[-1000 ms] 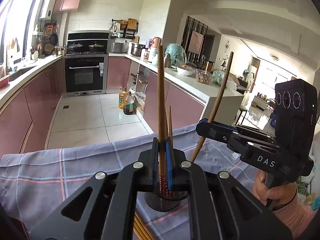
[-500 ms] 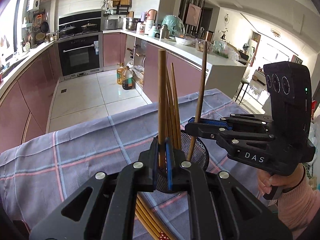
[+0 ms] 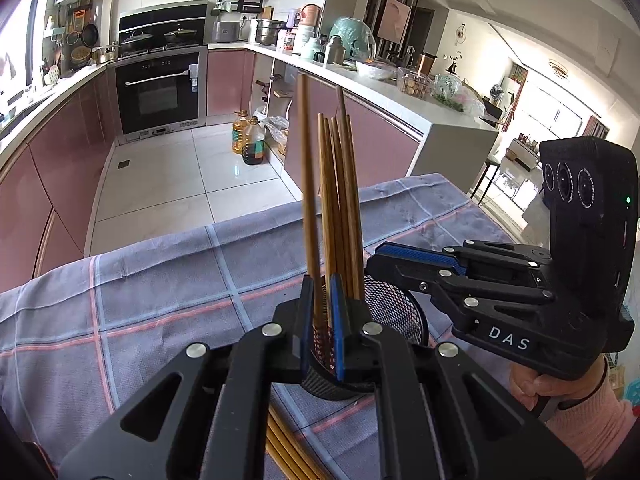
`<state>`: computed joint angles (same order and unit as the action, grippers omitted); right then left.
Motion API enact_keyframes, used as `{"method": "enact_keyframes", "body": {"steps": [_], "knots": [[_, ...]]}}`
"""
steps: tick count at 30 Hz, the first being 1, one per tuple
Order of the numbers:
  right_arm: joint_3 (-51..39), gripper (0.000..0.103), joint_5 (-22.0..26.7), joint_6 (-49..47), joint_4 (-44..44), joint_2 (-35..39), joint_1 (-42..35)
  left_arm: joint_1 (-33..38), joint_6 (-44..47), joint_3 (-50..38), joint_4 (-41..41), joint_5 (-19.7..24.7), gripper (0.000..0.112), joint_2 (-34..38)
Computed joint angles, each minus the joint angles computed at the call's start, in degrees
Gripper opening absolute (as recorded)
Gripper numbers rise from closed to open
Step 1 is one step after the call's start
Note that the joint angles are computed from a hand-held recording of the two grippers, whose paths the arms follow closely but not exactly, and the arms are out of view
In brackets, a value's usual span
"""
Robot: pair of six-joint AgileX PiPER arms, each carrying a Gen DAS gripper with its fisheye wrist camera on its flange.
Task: Organize utensils
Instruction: 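Open the left tool and move it back over the chopstick row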
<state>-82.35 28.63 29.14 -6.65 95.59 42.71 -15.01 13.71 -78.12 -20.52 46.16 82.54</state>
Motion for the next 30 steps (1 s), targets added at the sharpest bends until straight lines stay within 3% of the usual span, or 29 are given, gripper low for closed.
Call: {"method": "enact_keyframes", "body": {"steps": [6,11,13,21,25,30], "knots": [[1.89,0.022,-1.34,0.76,-1.01,-1.53,0.81,1.53,0.21,4.0,-1.15,-1.75,0.008,-3.34],[4.41,0.03,-2.62,4.99,-5.95,-3.97,2.83,2.53,-0.25,9.38,-1.24,-4.91,0.016,-9.44],[6.2,0.037,-3.78,7.23,-8.56,-5.7,3.94,3.32,0.39,12.22,-2.03,-6.44,0.021,-12.68],[14.47,0.047,-7.18,18.18,-19.59,-11.43,10.21,6.99,-0.78,22.14,-0.11,-8.93,0.049,-24.28],[17.46,0.058,-8.4,20.68,-20.34,-11.19,12.15,8.62,-2.79,26.89,2.03,-9.08,0.065,-28.53],[18.74,0.058,-9.16,18.92,-16.36,-7.93,13.65,5.85,-13.05,32.65,13.03,-10.58,0.076,-32.16]]}}
